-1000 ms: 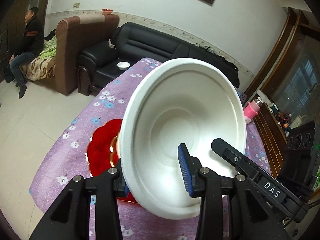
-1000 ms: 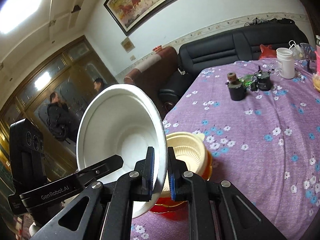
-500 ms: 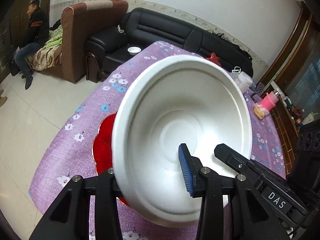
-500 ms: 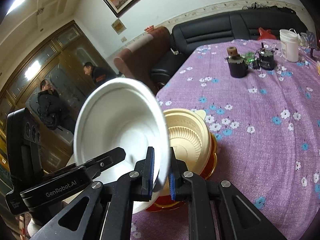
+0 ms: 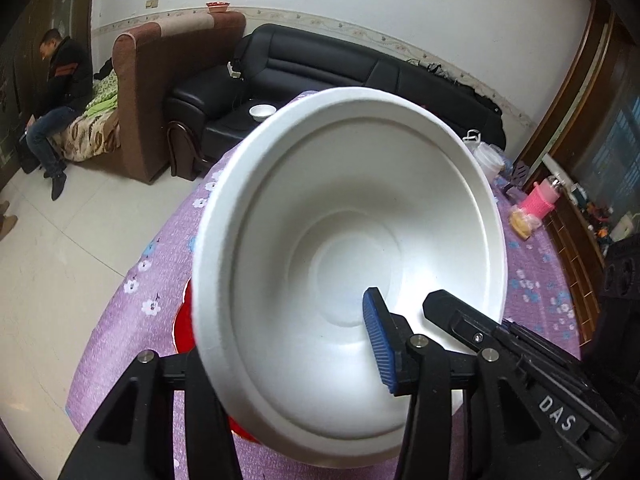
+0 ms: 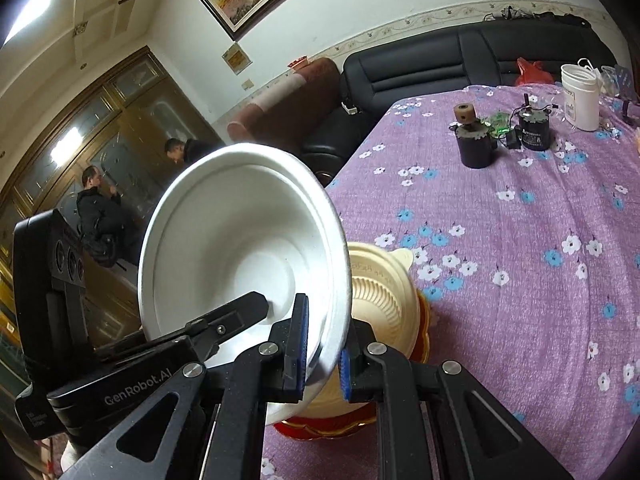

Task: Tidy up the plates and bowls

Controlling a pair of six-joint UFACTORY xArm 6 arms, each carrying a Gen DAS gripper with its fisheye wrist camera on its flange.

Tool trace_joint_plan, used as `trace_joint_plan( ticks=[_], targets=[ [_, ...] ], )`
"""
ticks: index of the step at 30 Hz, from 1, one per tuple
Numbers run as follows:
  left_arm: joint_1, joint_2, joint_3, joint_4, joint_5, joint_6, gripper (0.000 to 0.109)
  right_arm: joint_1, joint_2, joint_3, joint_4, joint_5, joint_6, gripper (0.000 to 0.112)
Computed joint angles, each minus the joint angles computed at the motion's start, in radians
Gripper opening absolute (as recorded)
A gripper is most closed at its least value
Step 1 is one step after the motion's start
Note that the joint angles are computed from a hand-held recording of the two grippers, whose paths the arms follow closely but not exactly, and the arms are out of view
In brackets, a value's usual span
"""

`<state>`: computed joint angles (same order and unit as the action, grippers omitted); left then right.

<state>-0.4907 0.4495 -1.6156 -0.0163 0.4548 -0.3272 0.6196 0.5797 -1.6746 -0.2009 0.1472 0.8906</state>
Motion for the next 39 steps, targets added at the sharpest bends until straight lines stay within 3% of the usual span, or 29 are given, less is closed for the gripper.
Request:
trace_joint_plan(
  ticks=[5,8,10,13,17,22,30,34,39],
  targets=[
    [-0.003,0.047,-0.052,0.124,0.053,-0.093,0.051,-0.001,0.038,-0.038,0.051,0.058,-0.041,0.015],
    [-0.003,0.027,-0.024,0.267,0.034,-0.2,0.064,-0.005,0.05,-0.046,-0.002,0.091,0.006,0.017],
    [-0.001,0.003,0.008,0.394,0.012,-0.302,0.076,-0.009,0.05,-0.052,-0.099,0.113,0.084,0.018],
    [0.002,-0.027,0.045,0.572,-0.009,-0.451,0.078,-0.01,0.043,-0.058,-0.24,0.137,0.178,0.027],
    [0.009,-0.063,0.097,0.616,-0.045,-0.504,0.078,0.0,0.045,-0.078,-0.397,0.176,0.273,0.049],
    [0.015,-0.118,0.175,0.691,-0.097,-0.597,0.078,0.018,0.045,-0.095,-0.596,0.239,0.399,0.055],
    [0.053,-0.232,0.291,0.995,-0.166,-0.979,0.081,0.097,0.041,-0.148,-0.971,0.448,0.54,0.07],
    [0.036,-0.278,0.313,1.264,-0.053,-1.279,0.086,0.104,-0.004,-0.105,-1.057,0.462,0.669,0.073],
    [-0.021,-0.32,0.341,1.452,0.152,-1.467,0.1,0.124,-0.113,0.022,-1.177,0.488,0.878,0.08]
  ],
)
